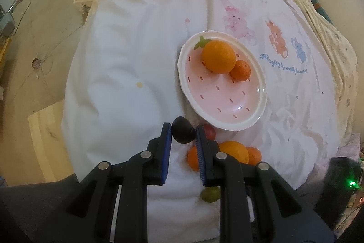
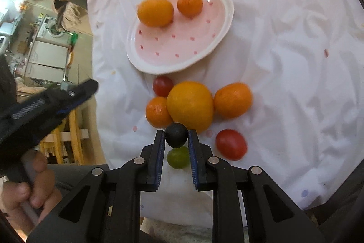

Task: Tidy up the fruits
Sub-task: 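Carry both dark grapes over the pink plate and open both tools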

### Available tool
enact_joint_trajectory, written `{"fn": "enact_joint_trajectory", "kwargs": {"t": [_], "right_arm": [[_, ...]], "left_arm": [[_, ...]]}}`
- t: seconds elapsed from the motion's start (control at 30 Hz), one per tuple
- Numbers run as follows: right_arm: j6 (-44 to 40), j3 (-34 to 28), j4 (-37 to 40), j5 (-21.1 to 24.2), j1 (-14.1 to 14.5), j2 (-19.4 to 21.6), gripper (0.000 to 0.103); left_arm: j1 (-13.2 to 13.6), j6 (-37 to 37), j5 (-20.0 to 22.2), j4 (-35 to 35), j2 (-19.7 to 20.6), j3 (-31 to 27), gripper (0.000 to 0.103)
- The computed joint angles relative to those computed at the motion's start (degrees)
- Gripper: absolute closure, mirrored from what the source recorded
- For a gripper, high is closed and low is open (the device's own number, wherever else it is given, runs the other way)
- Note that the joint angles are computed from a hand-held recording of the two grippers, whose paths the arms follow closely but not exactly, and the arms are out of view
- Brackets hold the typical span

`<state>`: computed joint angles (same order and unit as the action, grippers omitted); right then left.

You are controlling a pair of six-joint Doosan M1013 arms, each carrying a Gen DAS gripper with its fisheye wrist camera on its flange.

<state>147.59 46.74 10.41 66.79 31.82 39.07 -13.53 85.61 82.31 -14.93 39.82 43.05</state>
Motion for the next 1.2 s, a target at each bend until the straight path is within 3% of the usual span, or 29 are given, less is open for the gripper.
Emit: {"fn": "enact_joint_trajectory", "kwargs": {"t": [0.27, 0.63, 0.83, 1.2], "right_arm": [[-2.67, 5.82, -1.49, -6.84, -1.12, -4.04, 0.081], [-7.38, 5.85, -3.79, -8.36, -4.06, -4.13, 0.081], [-9.03, 4.53, -2.80, -10.07, -5.80, -3.13, 0.081], [-13.61, -1.08, -0.95, -9.72, -7.91, 0.34, 0.081]], "left_arm": [[-0.58, 0.58, -1.02, 3.88, -0.26, 0.97, 0.086], [-1.27, 0.45, -1.69, 7.19, 0.32, 0.72, 0.086], [-2.21, 1.65, -0.86, 8.65, 2.07, -3.56, 0.086], [-3.51, 3.66, 3.56, 11.07, 9.70, -18.95, 0.086]]}}
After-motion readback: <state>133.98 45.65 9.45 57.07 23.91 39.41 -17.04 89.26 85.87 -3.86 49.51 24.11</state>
